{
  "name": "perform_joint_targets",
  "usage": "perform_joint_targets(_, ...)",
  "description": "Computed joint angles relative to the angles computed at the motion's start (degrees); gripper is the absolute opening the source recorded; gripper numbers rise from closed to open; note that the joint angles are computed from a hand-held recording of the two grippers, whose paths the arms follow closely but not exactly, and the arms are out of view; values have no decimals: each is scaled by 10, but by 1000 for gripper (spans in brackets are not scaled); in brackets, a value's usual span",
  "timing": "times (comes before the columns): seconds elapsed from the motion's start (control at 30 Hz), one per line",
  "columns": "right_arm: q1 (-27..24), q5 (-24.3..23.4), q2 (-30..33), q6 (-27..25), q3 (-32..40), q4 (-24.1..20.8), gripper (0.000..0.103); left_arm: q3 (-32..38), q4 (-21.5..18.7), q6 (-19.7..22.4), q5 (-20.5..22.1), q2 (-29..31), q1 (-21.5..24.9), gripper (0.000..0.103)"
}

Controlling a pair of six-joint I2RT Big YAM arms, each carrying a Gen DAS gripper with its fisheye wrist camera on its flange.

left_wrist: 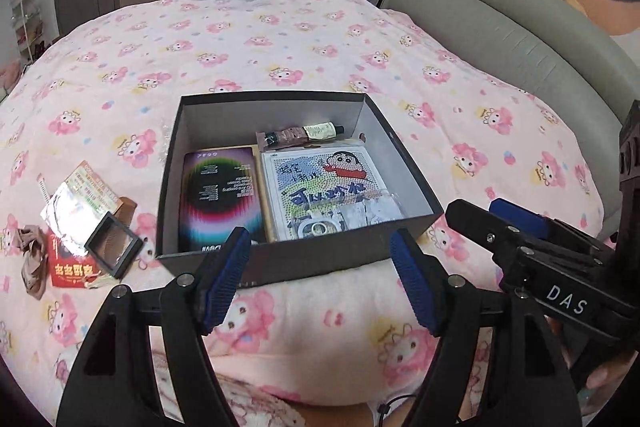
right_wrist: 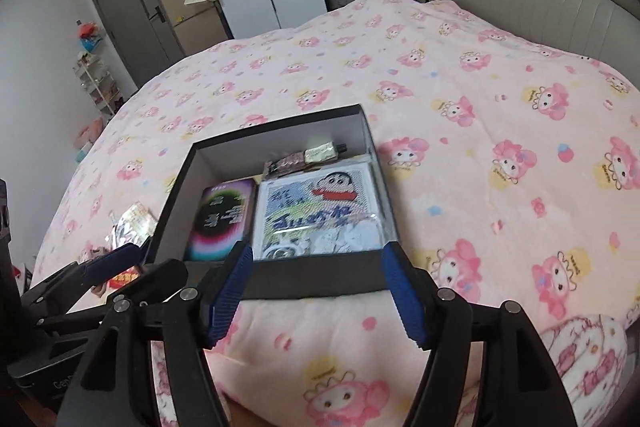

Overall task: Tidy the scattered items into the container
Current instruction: 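Raise the left gripper up out of the black box, then move the right gripper toward the small black-framed mirror on the bed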

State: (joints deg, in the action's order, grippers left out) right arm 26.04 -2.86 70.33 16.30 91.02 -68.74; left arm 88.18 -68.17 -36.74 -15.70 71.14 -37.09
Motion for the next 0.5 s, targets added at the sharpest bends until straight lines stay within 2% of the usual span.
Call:
perform_joint_targets(0.23, 43, 26, -13, 4, -3, -11, 64, -34, -16, -13, 0, -45, -3, 74)
perform_joint_targets(0.37, 68, 25, -13, 3, -7, -16, 64, -54, -30, -19, -7, -68, -2, 74)
perform_joint_targets(0.5, 103, 39, -1, 8, -3, -24, 64, -86, -42, -29, -3, -98, 13, 74)
